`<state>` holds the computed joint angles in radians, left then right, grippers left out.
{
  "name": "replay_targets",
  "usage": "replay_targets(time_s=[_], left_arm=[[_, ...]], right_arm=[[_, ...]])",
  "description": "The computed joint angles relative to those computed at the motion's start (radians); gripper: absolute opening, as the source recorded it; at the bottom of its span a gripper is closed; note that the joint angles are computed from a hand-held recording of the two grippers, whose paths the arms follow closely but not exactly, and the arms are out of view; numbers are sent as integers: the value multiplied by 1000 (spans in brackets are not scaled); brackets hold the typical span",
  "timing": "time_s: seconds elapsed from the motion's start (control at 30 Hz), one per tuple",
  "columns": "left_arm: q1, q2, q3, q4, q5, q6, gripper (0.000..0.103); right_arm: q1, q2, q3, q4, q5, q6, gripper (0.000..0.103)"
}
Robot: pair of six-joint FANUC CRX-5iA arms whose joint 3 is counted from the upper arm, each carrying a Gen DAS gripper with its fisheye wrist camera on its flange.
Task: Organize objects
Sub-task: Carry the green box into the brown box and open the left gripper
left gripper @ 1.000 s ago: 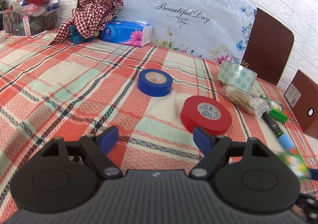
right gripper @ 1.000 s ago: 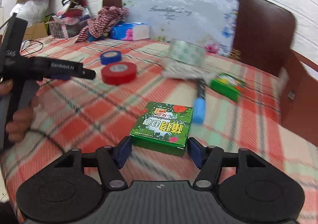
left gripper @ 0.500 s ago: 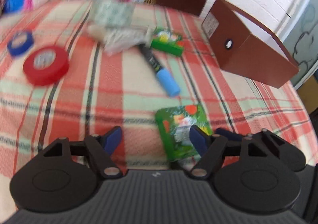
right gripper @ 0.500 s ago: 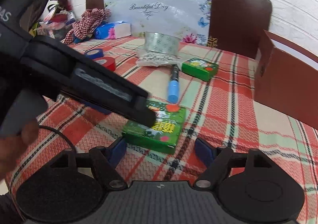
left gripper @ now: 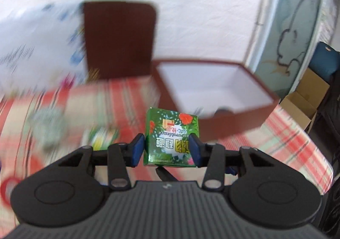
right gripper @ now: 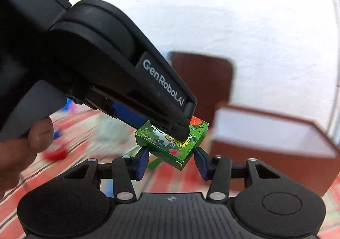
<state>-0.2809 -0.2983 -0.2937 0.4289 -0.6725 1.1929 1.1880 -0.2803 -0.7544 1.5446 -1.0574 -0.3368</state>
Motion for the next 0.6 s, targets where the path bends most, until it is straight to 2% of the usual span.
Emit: replay_targets(time_s=[0.1,0.2,0.33,0.4,0.43,0.47,0.53,0.6], left_arm=[[-64,116,105,-7,43,-6,47],[-108,222,197,-7,56,-4,47],[-153,348,325,-49,25,50,48],[-172,407,385,-78,3,80,51],[-180,432,409,-99,-5,99,51],[-192,461,450,-145,-28,139,50],[-196,464,467,-199,-21,215,50],[-189,437,431,-187,12,216,51]], right_arm=[[-105,-24,-7,35,21,19,48],[-214,-52,-13,31,89,50,48],[-335,-63,-15,-7,177,114,49],[-380,-48,-6,-37,207,162,53],[-419,-53,-20,5,241,123,59],[-442,-55,-25,21,262,104,65],[-446,-54,-36,52,245,90,66],[-422,-59,-45,61,205,52,66]])
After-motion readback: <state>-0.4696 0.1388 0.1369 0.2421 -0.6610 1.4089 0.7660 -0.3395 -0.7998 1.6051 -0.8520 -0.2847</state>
